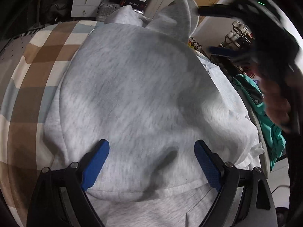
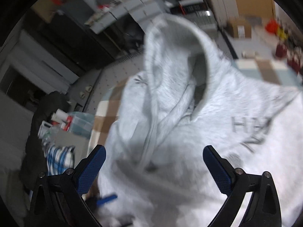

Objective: Fold large clothes

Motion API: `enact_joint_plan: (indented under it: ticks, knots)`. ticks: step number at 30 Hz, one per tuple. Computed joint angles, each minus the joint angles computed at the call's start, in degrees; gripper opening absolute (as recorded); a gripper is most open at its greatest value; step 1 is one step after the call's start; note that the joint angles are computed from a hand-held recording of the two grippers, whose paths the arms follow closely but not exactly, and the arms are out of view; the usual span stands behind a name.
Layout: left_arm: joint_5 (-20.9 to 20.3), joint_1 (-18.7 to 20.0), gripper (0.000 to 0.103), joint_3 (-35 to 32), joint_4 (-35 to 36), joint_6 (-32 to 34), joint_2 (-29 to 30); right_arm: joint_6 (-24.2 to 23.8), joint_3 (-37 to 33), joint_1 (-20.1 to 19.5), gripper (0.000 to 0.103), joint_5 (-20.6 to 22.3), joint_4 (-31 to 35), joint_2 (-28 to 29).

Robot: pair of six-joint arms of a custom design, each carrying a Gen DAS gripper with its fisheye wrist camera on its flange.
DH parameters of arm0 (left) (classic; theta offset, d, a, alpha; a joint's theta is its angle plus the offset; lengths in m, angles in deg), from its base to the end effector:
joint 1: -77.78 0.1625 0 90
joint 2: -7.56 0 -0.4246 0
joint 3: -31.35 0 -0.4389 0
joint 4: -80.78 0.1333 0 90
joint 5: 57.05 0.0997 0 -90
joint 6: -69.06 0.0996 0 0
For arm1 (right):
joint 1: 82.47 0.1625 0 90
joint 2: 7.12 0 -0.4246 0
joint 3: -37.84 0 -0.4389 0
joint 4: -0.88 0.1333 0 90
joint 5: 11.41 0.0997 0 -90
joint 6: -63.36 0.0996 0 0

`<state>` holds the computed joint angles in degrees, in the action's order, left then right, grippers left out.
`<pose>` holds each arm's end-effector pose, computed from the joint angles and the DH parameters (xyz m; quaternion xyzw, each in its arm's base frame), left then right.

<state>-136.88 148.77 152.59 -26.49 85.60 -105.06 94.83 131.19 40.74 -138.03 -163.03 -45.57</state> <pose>0.0176 -0.4122 0.4067 0.2968 0.9479 -0.0770 0.0867 0.4481 -0.5495 0.0243 -0.0377 -0.9370 0.2982 0.1779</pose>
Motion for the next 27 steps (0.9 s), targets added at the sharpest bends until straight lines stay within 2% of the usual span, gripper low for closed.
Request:
enact_joint_plan:
  ticks: [1, 2, 3, 4, 5, 6, 8, 11, 12, 16, 18, 21, 22, 23, 24, 27]
  knots:
    - [-0.1, -0.1, 0.088, 0.1, 0.1, 0.1, -0.1, 1.1, -1.2, -1.0, 0.100, 0.8, 1.0, 0.8]
    - [-0.2, -0.1, 0.088, 0.0, 0.5, 0.1, -0.1, 1.3, -2.3, -1.8, 0.090, 1.7, 1.4, 1.5]
    - [-0.7, -0.1, 0.088, 0.0, 0.8, 0.1, -0.3, 1.7, -3.3, -2.1, 0.071, 2.0, 2.2, 2.1]
    - [-1.2, 0.6, 0.088, -0.3, 0.6, 0.9, 0.2, 2.1, -4.3, -2.2, 0.057, 2.5, 3.5, 2.6]
    - [-1.8, 0.9, 0.088, -0.6, 1.1, 1.0, 0.4, 1.9, -6.1, -2.4, 0.029, 3.9, 5.8, 3.4]
    - [-2.4, 1.8, 0.088, -1.3, 1.5, 1.6, 0.9, 1.7, -7.5, -2.6, 0.011, 5.1, 7.5, 3.9]
    - [-3.4, 2.4, 0.088, -2.0, 2.1, 1.5, 1.4, 0.0, -9.5, -2.5, 0.005, 7.5, 6.6, 5.0]
    - [-3.9, 3.0, 0.088, -2.6, 2.3, 2.4, 1.6, -4.1, -12.9, -1.8, 0.004, 7.1, 2.6, 6.3]
    - [-3.9, 3.2, 0.088, -2.4, 2.0, 2.6, 1.5, -5.2, -14.6, -1.4, 0.004, 5.8, 1.6, 6.9]
    - [-3.3, 2.7, 0.088, -1.4, 1.4, 2.6, 1.1, -7.3, -18.0, -0.3, 0.004, 3.2, -5.3, 7.7]
    - [-2.9, 2.7, 0.088, -1.4, 1.4, 2.6, 1.0, -10.7, -18.6, -0.2, 0.004, 4.4, -12.6, 7.9]
    - [-2.8, 2.3, 0.088, -1.4, 1.8, 2.1, 1.1, -14.6, -18.9, -0.7, 0.009, 4.7, -18.5, 8.4]
    - [-2.6, 2.0, 0.088, -1.4, 2.1, 1.8, 1.1, -14.3, -20.8, -0.8, 0.017, 4.2, -16.7, 9.7]
    - [-2.7, 1.8, 0.088, -1.4, 2.3, 1.4, 1.1, -12.4, -20.4, -1.7, 0.045, 4.1, -12.6, 9.3]
    - [-2.8, 2.0, 0.088, -2.0, 2.6, 1.4, 1.3, -9.6, -19.9, -2.3, 0.067, 3.8, -8.1, 8.7]
    - [-2.6, 1.7, 0.088, -2.1, 3.1, 1.3, 1.3, -5.9, -15.5, -3.4, 0.076, 3.5, -1.4, 6.2]
